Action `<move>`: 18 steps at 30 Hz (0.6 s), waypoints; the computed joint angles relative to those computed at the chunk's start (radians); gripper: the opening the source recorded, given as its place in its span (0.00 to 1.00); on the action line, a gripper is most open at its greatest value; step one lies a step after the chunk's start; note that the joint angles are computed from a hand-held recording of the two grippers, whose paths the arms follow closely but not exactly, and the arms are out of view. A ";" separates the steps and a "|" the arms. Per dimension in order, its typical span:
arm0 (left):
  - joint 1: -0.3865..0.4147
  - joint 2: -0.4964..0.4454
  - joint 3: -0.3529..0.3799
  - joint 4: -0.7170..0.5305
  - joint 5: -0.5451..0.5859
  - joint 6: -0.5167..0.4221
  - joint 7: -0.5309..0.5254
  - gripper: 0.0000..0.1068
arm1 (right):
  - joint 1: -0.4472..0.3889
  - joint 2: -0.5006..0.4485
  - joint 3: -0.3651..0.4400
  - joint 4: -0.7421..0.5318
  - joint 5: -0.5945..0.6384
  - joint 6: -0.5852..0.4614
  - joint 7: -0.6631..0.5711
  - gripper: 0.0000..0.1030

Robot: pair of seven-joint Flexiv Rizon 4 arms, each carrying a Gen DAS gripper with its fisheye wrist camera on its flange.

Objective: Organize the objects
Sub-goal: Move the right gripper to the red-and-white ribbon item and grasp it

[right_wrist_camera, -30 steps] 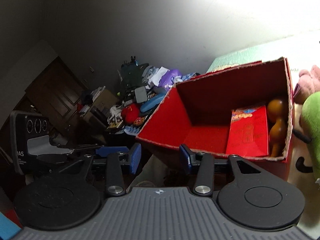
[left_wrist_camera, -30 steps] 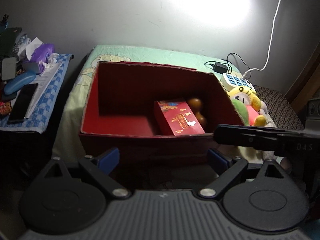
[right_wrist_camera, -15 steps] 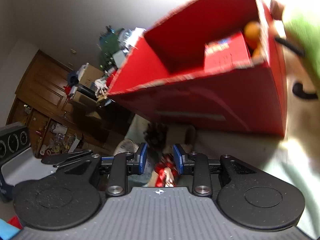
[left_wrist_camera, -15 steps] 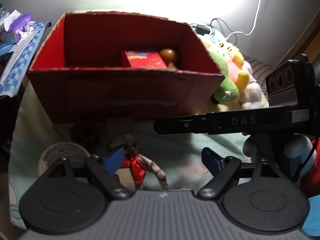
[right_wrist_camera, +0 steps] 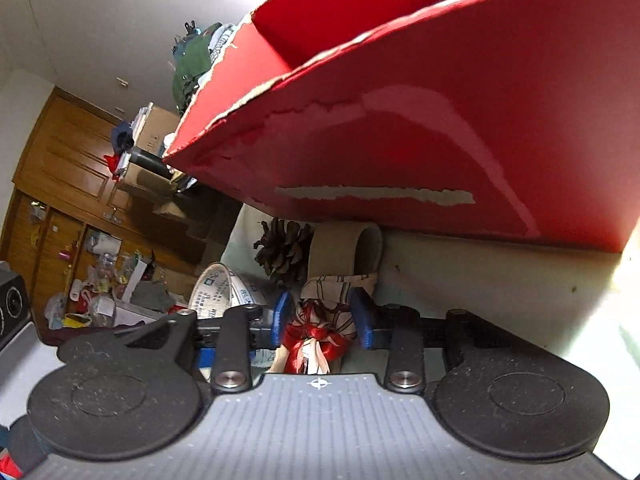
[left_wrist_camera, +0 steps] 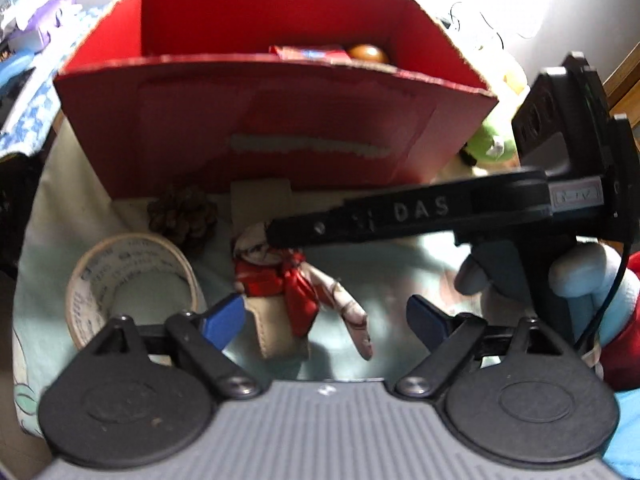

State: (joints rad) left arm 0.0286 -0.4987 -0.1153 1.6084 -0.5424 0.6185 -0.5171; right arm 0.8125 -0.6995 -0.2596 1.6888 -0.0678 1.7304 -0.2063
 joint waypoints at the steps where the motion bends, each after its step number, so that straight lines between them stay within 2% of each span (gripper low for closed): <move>1: 0.001 -0.006 0.002 -0.008 0.006 -0.017 -0.005 0.83 | -0.004 -0.001 0.004 -0.002 0.001 -0.007 0.002 0.40; 4: 0.003 -0.026 0.006 -0.036 0.020 -0.059 -0.025 0.83 | 0.006 0.000 -0.010 -0.006 -0.012 -0.043 0.010 0.44; 5: 0.004 -0.034 0.007 -0.046 0.023 -0.069 -0.035 0.83 | 0.006 0.004 -0.010 -0.010 -0.028 -0.081 0.013 0.43; 8: 0.007 -0.055 0.007 -0.069 0.031 -0.096 -0.054 0.84 | 0.035 -0.004 -0.049 0.008 -0.054 -0.053 0.032 0.44; 10: 0.008 -0.050 0.000 -0.058 0.028 -0.083 -0.027 0.84 | 0.041 -0.012 -0.060 0.009 -0.056 -0.038 0.036 0.43; 11: 0.005 -0.048 -0.002 -0.053 0.031 -0.077 -0.016 0.85 | 0.050 -0.015 -0.070 0.015 -0.049 -0.025 0.041 0.41; 13: 0.001 -0.045 -0.003 -0.049 0.038 -0.073 0.001 0.86 | 0.057 -0.014 -0.078 0.027 -0.033 -0.019 0.049 0.31; 18: 0.011 -0.038 -0.013 -0.047 0.020 -0.105 0.049 0.86 | 0.048 -0.007 -0.046 0.058 0.051 0.043 0.076 0.25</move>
